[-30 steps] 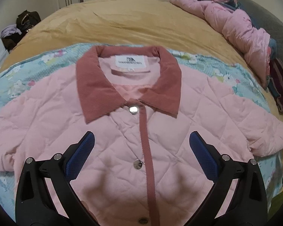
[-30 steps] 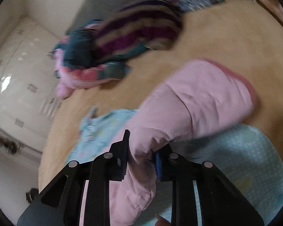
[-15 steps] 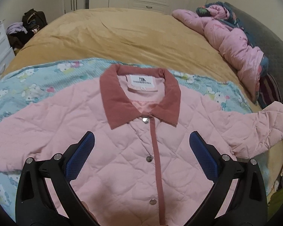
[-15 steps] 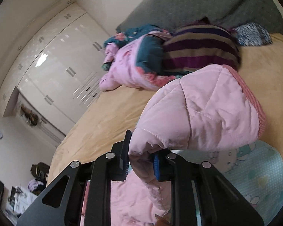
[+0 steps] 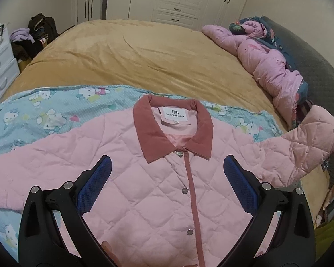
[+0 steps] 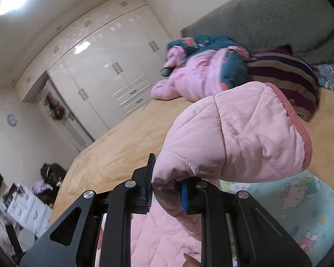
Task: Fold large clothes
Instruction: 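Close the right tool on the pink sleeve cuff, then carry the sleeve across the jacket body with the right tool and release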
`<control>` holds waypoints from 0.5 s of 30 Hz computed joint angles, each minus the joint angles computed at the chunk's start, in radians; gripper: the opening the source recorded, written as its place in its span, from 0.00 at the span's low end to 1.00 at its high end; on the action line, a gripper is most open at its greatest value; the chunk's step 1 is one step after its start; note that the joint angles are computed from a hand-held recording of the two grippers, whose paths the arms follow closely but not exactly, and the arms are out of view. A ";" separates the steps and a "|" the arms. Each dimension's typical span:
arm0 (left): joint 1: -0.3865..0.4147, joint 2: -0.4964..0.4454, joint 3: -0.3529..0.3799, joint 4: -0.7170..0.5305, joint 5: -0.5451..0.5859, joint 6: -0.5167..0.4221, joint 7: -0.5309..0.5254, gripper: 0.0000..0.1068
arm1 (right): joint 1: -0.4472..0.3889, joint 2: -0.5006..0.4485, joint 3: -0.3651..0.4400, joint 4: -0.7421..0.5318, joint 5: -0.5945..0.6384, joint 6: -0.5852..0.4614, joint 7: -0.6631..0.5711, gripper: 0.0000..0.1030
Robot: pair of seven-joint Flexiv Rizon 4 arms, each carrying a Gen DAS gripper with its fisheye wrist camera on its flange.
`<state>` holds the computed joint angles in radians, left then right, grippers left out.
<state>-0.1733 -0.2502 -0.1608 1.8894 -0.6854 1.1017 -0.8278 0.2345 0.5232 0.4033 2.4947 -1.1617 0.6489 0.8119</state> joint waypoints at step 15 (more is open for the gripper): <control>0.076 0.015 0.039 -0.011 -0.107 -0.116 0.102 0.88 | 0.116 -0.344 -0.055 -0.251 -0.196 0.000 -0.077 0.18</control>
